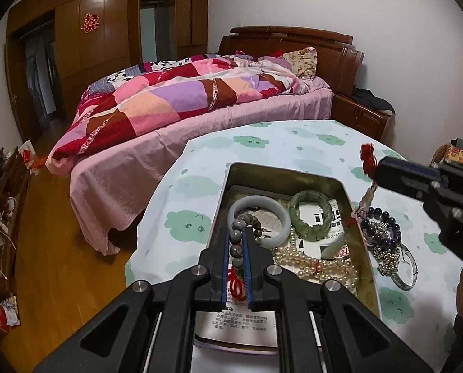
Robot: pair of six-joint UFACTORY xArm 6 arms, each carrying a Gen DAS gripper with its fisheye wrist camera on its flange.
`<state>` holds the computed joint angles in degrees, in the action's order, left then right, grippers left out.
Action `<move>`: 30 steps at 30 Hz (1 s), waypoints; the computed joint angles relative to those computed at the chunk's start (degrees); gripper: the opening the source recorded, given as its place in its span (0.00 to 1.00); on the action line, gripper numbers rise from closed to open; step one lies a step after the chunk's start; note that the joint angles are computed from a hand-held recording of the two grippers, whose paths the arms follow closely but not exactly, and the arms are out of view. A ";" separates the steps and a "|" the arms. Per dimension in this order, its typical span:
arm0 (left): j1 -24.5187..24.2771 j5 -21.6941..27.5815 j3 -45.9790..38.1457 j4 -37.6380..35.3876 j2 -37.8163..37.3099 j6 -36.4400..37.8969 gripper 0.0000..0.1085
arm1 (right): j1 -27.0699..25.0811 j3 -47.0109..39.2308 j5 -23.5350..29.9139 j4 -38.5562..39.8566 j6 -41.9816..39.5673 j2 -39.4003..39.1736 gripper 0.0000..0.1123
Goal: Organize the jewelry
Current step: 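Carry the grey bead bracelet over the tin and lower it with both grippers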
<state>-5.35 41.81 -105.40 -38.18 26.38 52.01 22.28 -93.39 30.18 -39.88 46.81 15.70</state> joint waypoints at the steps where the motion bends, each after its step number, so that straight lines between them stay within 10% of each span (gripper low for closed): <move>1: 0.00 -0.02 -0.04 0.10 0.09 -0.14 0.07 | 0.04 0.11 0.23 0.44 -0.16 0.10 0.07; 30: -0.02 0.48 0.21 1.57 0.45 -0.73 0.07 | 0.46 -2.52 3.17 7.00 -5.13 3.35 0.07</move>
<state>-5.38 42.29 -105.19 -36.61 26.83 51.28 22.74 -95.91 33.35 -32.88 41.68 19.05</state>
